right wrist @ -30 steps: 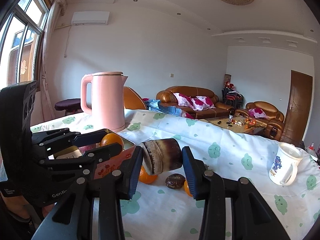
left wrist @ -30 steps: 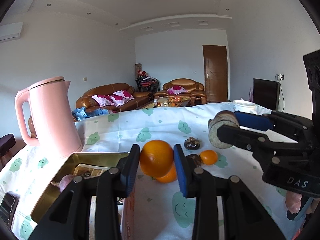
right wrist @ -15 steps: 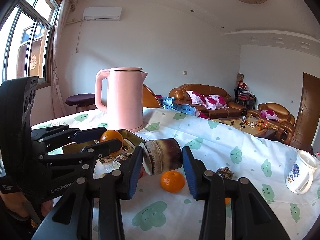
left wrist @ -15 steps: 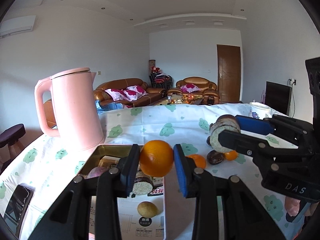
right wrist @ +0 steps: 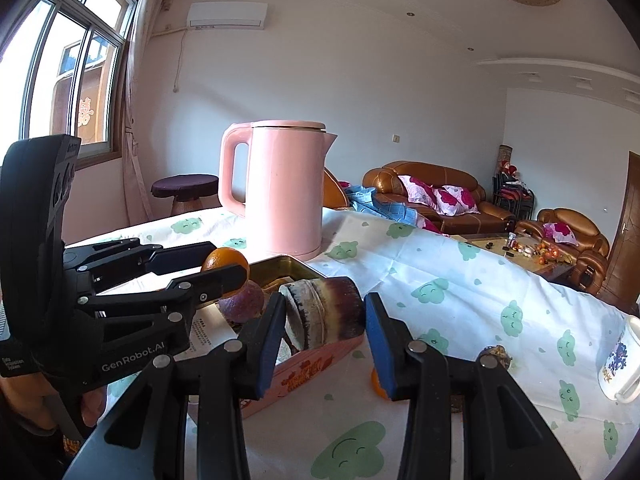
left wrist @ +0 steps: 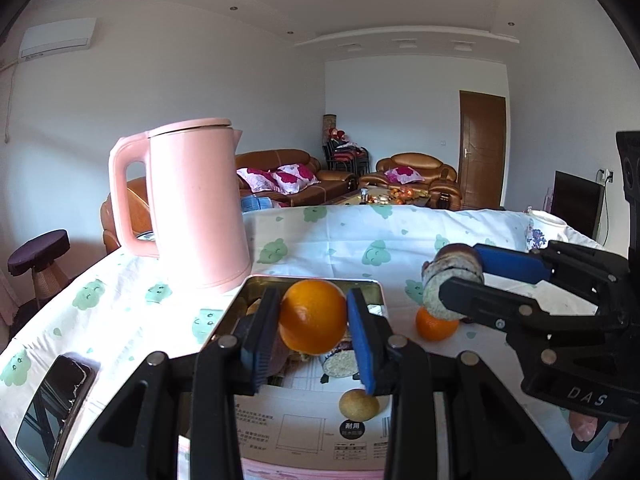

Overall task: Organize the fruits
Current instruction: 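Lower and release the root piece into the tin with the right tool while the left tool releases the orange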

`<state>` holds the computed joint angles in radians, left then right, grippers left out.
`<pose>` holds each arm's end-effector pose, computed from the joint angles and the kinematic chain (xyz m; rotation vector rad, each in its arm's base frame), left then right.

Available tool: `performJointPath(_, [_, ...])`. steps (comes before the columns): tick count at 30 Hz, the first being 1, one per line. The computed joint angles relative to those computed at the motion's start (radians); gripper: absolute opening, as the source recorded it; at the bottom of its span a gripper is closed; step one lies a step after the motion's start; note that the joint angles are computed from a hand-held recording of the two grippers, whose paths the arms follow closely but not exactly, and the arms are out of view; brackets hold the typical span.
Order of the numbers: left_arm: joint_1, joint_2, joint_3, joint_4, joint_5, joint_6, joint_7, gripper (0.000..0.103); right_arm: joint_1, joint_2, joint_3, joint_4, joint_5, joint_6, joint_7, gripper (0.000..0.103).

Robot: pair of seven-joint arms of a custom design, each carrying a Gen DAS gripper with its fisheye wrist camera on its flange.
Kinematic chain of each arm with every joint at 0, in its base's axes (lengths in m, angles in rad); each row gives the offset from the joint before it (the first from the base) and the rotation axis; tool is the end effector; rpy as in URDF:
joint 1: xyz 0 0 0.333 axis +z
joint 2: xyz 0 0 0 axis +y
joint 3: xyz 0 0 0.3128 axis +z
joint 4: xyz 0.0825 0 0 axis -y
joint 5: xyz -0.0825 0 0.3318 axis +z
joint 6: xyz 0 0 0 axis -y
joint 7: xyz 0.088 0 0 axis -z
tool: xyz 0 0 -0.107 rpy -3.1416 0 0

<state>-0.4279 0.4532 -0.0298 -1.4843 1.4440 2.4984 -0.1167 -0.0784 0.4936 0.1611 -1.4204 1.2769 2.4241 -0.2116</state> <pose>0.6090 -0.3024 0.4875 -1.6066 1.2736 -0.8663 0.6893 0.0358 0.4913 -1.9215 0.5659 -0.5543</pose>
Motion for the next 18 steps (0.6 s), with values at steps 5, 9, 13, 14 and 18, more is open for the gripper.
performJointPath(5, [0.011, -0.019, -0.001, -0.032, -0.016, -0.010, -0.006, 0.036, 0.016, -0.003, 0.002, -0.013, -0.017, 0.002, 0.003, 0.042])
performJointPath(9, [0.025, -0.039, -0.008, -0.063, -0.027, -0.020, -0.013, 0.036, 0.025, -0.001, 0.001, -0.012, -0.032, 0.000, 0.012, 0.042])
performJointPath(13, [0.039, -0.055, -0.018, -0.086, -0.042, -0.026, -0.012, 0.036, 0.032, 0.000, 0.002, -0.015, -0.046, -0.002, 0.017, 0.042])
performJointPath(14, [0.044, -0.058, -0.021, -0.091, -0.049, -0.024, -0.008, 0.036, 0.034, -0.001, 0.002, -0.016, -0.050, -0.002, 0.019, 0.042])
performJointPath(18, [0.058, -0.061, -0.029, -0.102, -0.080, -0.025, 0.020, 0.036, 0.043, -0.002, 0.003, -0.024, -0.064, -0.002, 0.020, 0.042])
